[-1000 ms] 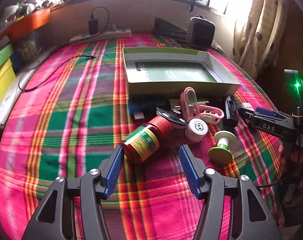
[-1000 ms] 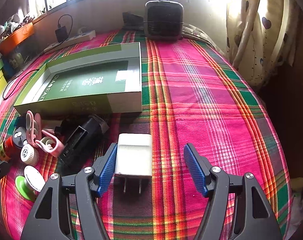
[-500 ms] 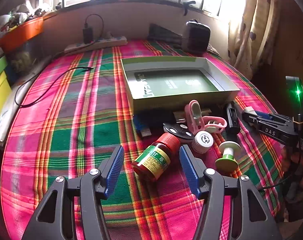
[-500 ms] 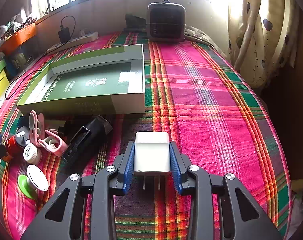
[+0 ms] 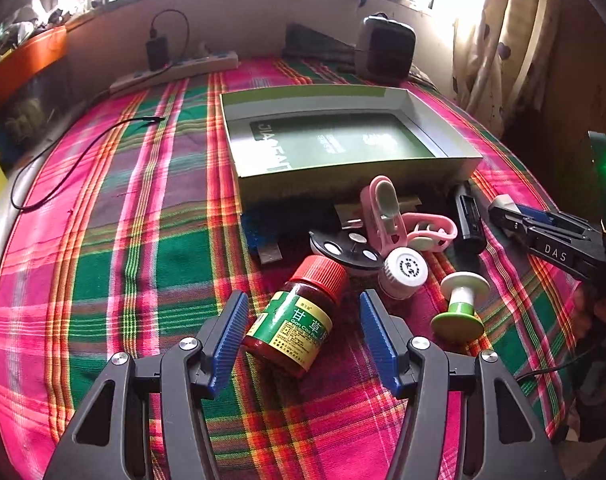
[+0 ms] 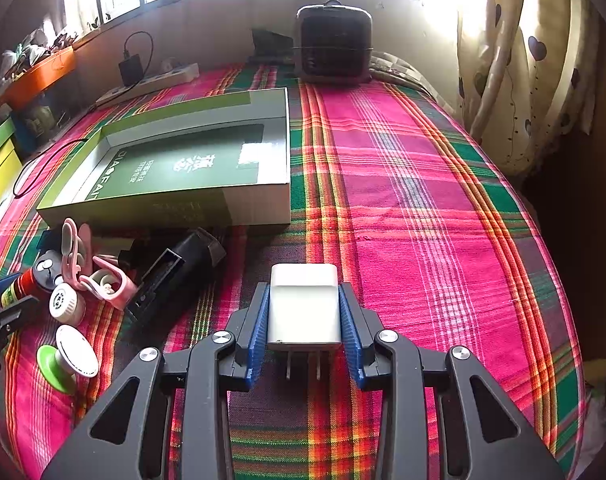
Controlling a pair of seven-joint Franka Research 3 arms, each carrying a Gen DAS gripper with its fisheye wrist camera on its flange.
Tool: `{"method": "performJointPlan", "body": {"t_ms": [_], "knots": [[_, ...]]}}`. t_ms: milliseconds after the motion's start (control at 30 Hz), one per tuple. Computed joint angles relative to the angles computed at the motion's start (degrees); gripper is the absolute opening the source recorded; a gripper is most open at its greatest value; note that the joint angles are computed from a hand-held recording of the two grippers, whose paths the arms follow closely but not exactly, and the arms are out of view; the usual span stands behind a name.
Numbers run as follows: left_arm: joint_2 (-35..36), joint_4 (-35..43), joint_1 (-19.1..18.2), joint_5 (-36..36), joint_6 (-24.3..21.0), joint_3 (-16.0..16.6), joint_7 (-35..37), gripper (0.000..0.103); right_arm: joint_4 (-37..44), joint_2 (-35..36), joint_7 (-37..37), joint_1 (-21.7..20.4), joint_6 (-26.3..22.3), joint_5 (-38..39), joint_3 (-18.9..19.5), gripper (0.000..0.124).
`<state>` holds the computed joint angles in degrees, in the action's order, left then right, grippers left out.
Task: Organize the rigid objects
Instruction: 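Close the left tool on the red-capped bottle while the right tool lifts the charger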
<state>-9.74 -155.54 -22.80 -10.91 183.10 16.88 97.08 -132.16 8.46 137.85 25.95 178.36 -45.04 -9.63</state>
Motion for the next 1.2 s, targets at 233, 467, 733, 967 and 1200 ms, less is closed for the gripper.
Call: {"method": "performJointPlan", "body": {"t_ms": [233,467,733,967,1200], "knots": [[0.8,0.2,7.7,3.3,-0.3,-7.6,-4.6,0.048,-0.2,0.1,-1.6,0.0,0.5,1.4,0.1,0.035],[0.6,0.1,12.6,8.1,-0.6,-11.2,-9.9,0.034,-0.4,0.2,-3.7,0.6,0.9,3.4,-0.4,0.035],[0.7,0.2,16.1,11.2,-0.6,-13.7,-13.8,0.031,-0.8,0.1,-5.4,1.2,1.3,5.0,-0.8,0.035],[-0.2,0.0,18.0,13.6,-1.2,-14.8,-16.5,0.031,-2.1,-0.9,-10.6,0.6,2.0,9.9,0.1,0.035],[-1.7,-0.2,18.3,15.2,-1.1,-14.5,-18.2,0.031,-3.3,-2.3,-14.0,0.2,2.8,12.7,0.6,0.035]]}}
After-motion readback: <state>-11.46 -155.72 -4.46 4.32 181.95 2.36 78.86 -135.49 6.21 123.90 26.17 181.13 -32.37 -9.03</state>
